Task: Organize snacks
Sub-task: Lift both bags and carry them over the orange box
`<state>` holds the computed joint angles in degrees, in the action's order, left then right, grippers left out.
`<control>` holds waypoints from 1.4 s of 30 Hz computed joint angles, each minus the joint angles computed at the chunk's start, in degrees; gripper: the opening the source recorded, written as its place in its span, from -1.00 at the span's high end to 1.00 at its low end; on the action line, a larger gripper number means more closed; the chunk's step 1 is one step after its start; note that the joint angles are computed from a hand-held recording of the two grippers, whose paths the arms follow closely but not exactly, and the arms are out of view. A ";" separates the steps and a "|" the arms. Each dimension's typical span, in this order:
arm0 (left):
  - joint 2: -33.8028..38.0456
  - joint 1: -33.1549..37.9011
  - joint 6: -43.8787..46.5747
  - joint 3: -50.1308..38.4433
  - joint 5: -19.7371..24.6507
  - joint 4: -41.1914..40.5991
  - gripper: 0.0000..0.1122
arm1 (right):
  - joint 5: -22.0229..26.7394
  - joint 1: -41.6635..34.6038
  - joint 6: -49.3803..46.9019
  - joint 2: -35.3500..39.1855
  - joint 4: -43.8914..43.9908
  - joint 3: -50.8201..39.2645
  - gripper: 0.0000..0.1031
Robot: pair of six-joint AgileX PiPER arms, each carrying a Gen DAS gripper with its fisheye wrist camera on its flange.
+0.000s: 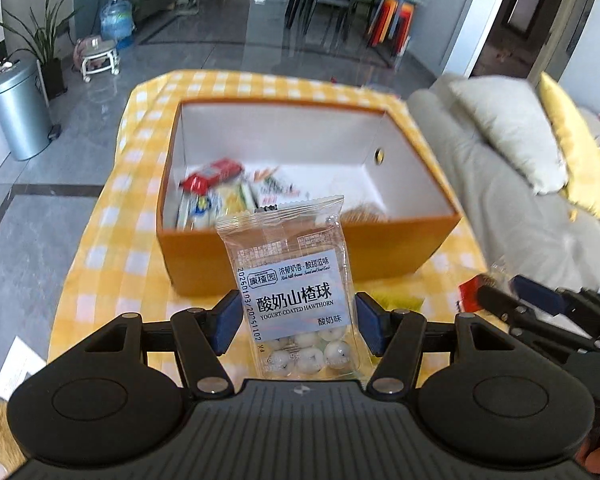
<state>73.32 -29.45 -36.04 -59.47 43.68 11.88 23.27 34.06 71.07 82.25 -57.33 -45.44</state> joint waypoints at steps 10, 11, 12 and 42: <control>5.51 4.30 5.47 -10.83 1.50 1.74 -0.23 | -2.05 -4.11 -15.84 3.09 8.56 -10.32 0.33; 6.73 4.46 5.72 -12.46 2.07 2.49 -0.23 | -2.46 -4.67 -17.84 3.97 9.48 -11.93 0.33; 7.67 4.70 6.10 -13.71 2.53 2.80 -0.23 | -2.70 -5.11 -19.91 4.87 10.49 -13.62 0.33; 45.11 14.72 33.77 -50.11 18.41 -10.97 -0.23 | 13.03 -8.60 -73.81 48.71 36.58 -66.54 0.33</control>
<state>118.44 -14.73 -2.27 -109.58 62.09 0.91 36.30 25.46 -2.74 130.96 -20.74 -111.97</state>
